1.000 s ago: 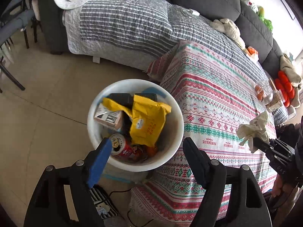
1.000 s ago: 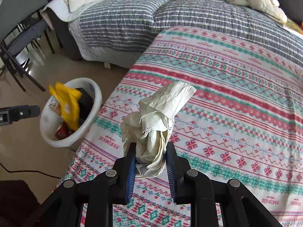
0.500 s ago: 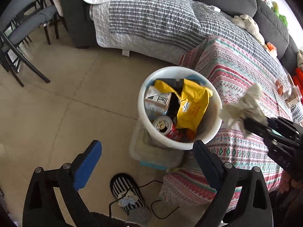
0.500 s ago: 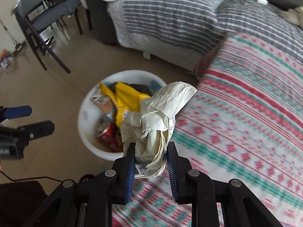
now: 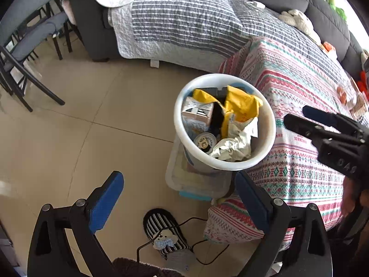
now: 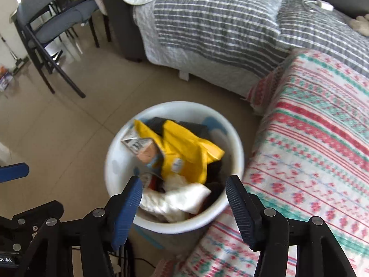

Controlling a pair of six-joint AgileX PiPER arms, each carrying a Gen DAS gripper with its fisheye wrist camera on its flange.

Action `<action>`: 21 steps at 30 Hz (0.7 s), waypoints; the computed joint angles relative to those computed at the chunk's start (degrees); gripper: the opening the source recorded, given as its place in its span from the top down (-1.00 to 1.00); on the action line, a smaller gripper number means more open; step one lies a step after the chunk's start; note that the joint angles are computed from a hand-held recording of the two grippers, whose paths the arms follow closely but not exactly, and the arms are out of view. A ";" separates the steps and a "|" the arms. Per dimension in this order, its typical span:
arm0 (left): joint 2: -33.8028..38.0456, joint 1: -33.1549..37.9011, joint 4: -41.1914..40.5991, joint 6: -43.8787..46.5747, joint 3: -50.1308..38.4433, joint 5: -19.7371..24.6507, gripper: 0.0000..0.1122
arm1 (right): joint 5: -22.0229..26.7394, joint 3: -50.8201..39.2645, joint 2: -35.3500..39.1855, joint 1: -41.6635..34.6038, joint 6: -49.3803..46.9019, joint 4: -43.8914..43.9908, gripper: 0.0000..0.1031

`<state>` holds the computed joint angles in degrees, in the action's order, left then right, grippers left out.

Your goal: Collect trash

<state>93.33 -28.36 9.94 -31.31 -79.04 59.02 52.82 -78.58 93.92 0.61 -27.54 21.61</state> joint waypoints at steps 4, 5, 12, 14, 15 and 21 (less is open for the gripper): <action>-0.58 -4.17 1.90 -1.98 -0.31 0.10 -0.76 | 0.91 1.85 -3.55 -4.61 -2.61 0.69 -0.42; -0.68 -5.34 2.45 -2.65 -0.38 0.13 -0.76 | 0.84 2.69 -4.83 -5.91 -3.24 0.49 -0.45; -0.67 -17.63 9.06 -14.80 -2.32 0.77 -0.76 | -0.25 9.82 -17.51 -17.73 -9.67 -1.71 -0.64; -0.55 -22.09 11.96 -19.92 -2.84 0.88 -0.76 | 1.60 11.73 -21.04 -23.39 -15.26 1.26 -0.68; -0.13 -25.15 14.76 -23.23 -3.61 1.85 -0.76 | 2.63 12.89 -22.88 -26.90 -18.52 3.14 -0.72; 2.49 -37.34 26.92 -38.42 -6.43 8.82 -0.76 | 8.50 19.74 -29.37 -49.52 -34.40 15.29 -0.94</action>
<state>95.83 -65.71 36.86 -69.72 -85.47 67.84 61.32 -58.84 64.55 -48.92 -61.94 36.90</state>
